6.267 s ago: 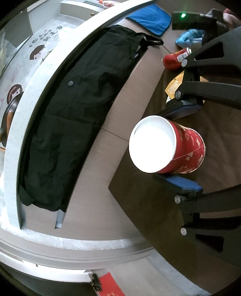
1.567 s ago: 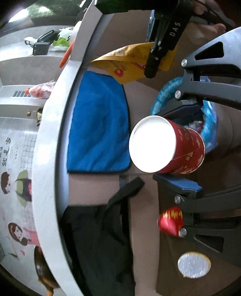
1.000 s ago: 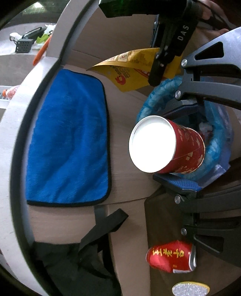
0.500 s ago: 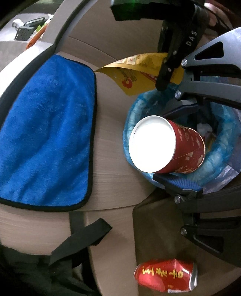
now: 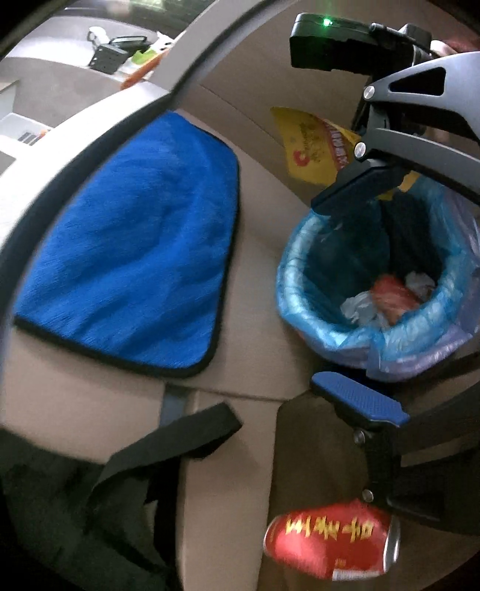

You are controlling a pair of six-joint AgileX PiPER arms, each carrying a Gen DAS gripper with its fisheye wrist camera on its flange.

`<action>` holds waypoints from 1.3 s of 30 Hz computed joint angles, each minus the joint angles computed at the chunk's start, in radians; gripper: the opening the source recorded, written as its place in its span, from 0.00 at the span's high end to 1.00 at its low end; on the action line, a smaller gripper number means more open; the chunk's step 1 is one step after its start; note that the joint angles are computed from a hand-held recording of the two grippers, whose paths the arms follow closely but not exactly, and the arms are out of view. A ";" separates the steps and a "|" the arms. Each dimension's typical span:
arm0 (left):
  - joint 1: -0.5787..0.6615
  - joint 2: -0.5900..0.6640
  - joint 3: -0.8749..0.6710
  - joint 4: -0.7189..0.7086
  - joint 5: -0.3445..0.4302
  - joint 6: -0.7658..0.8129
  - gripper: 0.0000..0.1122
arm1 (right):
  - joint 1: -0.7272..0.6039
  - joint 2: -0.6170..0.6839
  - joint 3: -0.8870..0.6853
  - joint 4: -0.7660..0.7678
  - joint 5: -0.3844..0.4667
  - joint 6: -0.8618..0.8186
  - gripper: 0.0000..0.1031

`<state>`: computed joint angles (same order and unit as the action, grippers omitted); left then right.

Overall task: Collect trash
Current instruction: 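Open both grippers to drop the cup and packet into the bin, then move both empty grippers back toward the silver sponge and red can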

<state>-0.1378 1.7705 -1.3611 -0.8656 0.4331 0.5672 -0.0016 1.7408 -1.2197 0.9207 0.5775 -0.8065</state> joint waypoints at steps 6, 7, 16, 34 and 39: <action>0.059 -0.080 0.075 -0.015 -0.004 0.043 0.23 | 0.027 -0.006 -0.044 -0.053 0.020 0.064 0.33; 0.063 -0.083 0.077 -0.010 -0.006 0.042 0.23 | 0.026 -0.008 -0.049 -0.054 0.025 0.069 0.32; 0.202 -0.206 0.193 -0.098 0.007 0.212 0.20 | 0.117 -0.062 -0.069 -0.209 -0.042 0.173 0.09; 0.863 -0.228 0.354 -0.280 0.196 0.659 0.15 | 0.492 -0.047 -0.095 -0.454 -0.207 0.478 0.17; 0.912 -0.110 0.282 -0.222 0.253 0.601 0.15 | 0.578 0.041 -0.190 -0.554 -0.178 0.588 0.18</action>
<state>0.7738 1.6602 -1.0787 -1.0878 0.6866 1.1681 0.5768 1.7817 -1.4094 0.3666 0.3994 -0.2185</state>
